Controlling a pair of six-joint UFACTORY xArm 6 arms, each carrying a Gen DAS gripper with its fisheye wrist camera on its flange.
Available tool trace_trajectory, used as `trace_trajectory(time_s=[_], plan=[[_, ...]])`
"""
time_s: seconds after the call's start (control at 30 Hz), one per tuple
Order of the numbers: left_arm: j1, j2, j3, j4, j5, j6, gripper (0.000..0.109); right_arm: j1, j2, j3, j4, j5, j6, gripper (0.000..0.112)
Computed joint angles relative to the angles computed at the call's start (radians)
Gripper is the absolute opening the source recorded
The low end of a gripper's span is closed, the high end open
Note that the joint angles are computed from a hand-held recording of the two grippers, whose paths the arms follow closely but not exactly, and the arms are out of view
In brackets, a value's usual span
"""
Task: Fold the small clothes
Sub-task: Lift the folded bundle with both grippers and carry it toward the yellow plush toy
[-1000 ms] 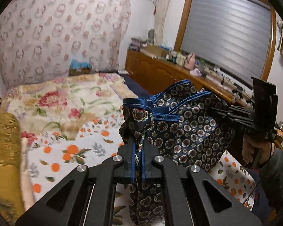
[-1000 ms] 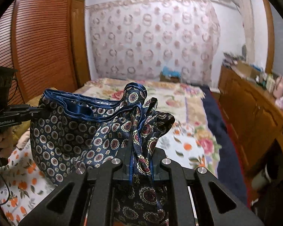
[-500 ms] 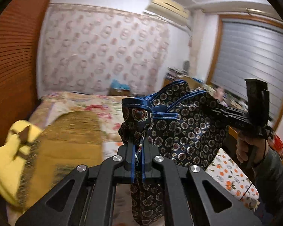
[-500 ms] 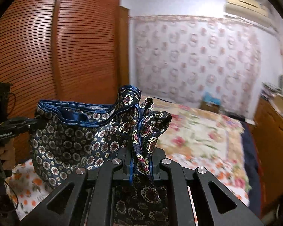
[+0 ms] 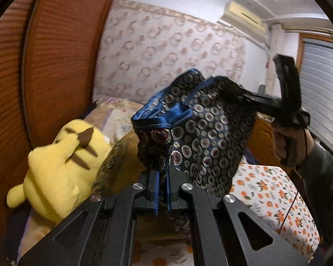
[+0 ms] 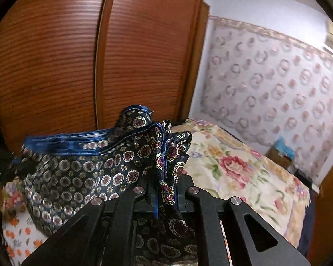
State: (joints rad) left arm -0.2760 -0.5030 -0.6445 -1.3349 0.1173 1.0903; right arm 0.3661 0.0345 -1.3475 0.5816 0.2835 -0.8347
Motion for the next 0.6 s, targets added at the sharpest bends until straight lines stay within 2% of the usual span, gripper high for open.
trace_trajectory(time_s=[0.13,0.3,0.4,0.47,0.53,0.6], plan=[[0.032,0.001,0.018,-0.105,0.009,0.077,0.005,0.014,0.166,-0.178,-0.074,0.034,0.031,0.008],[0.029,0.027,0.028,-0.1,-0.025,0.055,0.005,0.015,0.347,-0.414,-0.162,0.122,0.107,0.008],[0.041,0.04,0.028,-0.091,-0.004,0.04,0.005,0.009,0.43,-0.534,-0.169,0.192,0.144,0.009],[0.028,0.056,0.036,-0.021,-0.046,-0.021,0.006,0.007,0.497,-0.632,-0.178,0.239,0.184,0.01],[0.022,0.059,0.051,0.051,-0.066,-0.086,0.006,0.004,0.536,-0.682,-0.177,0.24,0.195,0.01],[0.023,0.058,0.058,0.091,-0.069,-0.125,0.007,0.009,0.567,-0.726,-0.208,0.245,0.253,0.023]])
